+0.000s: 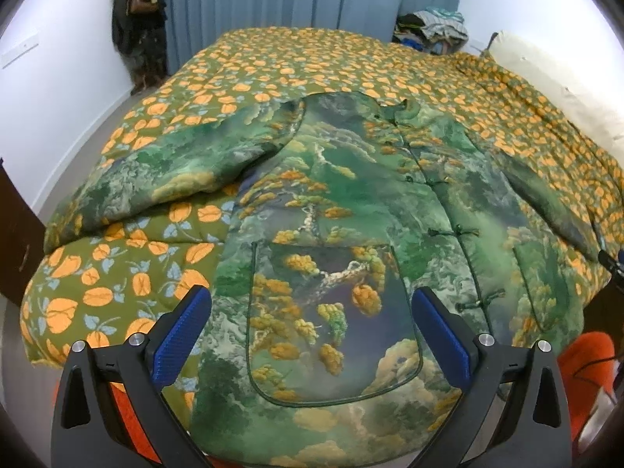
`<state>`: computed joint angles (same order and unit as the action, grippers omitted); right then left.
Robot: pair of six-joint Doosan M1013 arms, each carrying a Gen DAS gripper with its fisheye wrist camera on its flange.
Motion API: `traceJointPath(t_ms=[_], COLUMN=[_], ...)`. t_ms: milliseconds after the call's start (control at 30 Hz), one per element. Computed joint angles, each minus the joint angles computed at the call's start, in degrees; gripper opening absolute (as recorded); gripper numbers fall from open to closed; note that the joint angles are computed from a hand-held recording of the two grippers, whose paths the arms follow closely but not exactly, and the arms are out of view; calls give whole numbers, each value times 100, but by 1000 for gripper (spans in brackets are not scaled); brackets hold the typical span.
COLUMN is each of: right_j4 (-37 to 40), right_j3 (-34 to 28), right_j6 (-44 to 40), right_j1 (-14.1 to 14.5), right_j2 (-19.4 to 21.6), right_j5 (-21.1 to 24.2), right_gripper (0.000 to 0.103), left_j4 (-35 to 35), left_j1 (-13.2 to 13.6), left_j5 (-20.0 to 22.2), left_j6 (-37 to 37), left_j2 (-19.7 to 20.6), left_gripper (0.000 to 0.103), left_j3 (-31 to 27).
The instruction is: Fold large clothes
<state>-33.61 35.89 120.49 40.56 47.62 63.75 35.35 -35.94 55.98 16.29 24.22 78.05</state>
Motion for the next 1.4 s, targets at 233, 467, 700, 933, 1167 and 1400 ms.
traceJointPath(t_ms=[233, 467, 700, 933, 1167, 1400], right_j4=[-129, -196, -279, -263, -293, -258], right_j3=[-31, -135, -229, -319, -331, -348], right_j6=[58, 19, 17, -12, -17, -14], right_j1=[9, 21, 33, 29, 33, 13], right_j2=[9, 61, 120, 179, 189, 196], right_j5=[37, 142, 271, 441, 483, 536], right_gripper=[89, 89, 89, 89, 89, 89], left_j4=[14, -63, -101, -181, -217, -247], left_j1=[-17, -34, -44, -31, -27, -23], left_j5=[22, 107, 86, 64, 60, 59], left_j6=[-72, 47, 117, 89, 125, 137], left_j2=[23, 103, 123, 121, 137, 140], left_gripper=[102, 102, 102, 102, 102, 102], left_j3=[-15, -77, -92, -82, -85, -84])
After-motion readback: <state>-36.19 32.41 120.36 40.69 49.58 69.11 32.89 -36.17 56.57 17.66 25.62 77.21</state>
